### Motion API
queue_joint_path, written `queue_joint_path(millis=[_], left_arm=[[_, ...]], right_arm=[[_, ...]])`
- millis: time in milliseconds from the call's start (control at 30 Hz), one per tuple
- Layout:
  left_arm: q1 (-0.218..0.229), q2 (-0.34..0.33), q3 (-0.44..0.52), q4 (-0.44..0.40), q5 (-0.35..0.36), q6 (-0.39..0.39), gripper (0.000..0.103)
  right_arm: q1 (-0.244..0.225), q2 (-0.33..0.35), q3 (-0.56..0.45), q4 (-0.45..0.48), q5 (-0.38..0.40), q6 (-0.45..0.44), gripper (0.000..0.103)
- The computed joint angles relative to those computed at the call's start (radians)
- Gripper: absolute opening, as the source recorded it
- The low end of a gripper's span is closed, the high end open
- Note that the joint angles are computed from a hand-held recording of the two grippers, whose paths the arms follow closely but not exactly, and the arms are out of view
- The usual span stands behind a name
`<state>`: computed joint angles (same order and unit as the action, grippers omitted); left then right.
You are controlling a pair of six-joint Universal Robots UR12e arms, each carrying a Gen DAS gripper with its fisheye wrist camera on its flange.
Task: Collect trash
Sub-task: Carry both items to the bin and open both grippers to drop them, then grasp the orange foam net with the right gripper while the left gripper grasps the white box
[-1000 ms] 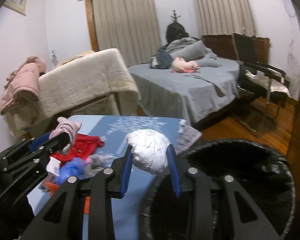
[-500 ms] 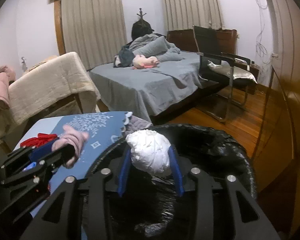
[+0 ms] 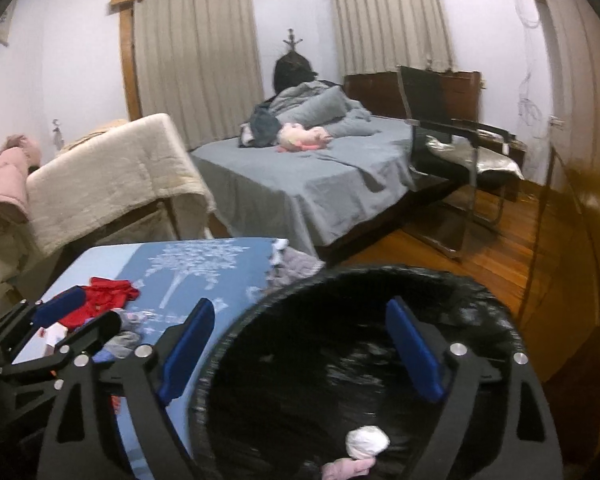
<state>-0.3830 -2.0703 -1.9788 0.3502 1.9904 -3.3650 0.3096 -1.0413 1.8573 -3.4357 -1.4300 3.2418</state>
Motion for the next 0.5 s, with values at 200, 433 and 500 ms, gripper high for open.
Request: queue_joint_path(millis=[200, 433, 500], left_arm=[[0.023, 0.050, -0.078, -0.009, 0.119, -0.047, 0.067], [0.056, 0.108, -0.173, -0.063, 0.210, -0.129, 0.068], [0.065, 0.122, -0.201, -0.080, 0.229, -0.157, 0.068]], right_arm=[[0.043, 0.022, -0.034, 0.022, 0.067, -0.032, 0.090], [0.087, 0.040, -0.054, 0.053, 0.104, -0.062, 0.090], [0.097, 0.040, -0.053, 0.062, 0.107, -0.073, 0.090]])
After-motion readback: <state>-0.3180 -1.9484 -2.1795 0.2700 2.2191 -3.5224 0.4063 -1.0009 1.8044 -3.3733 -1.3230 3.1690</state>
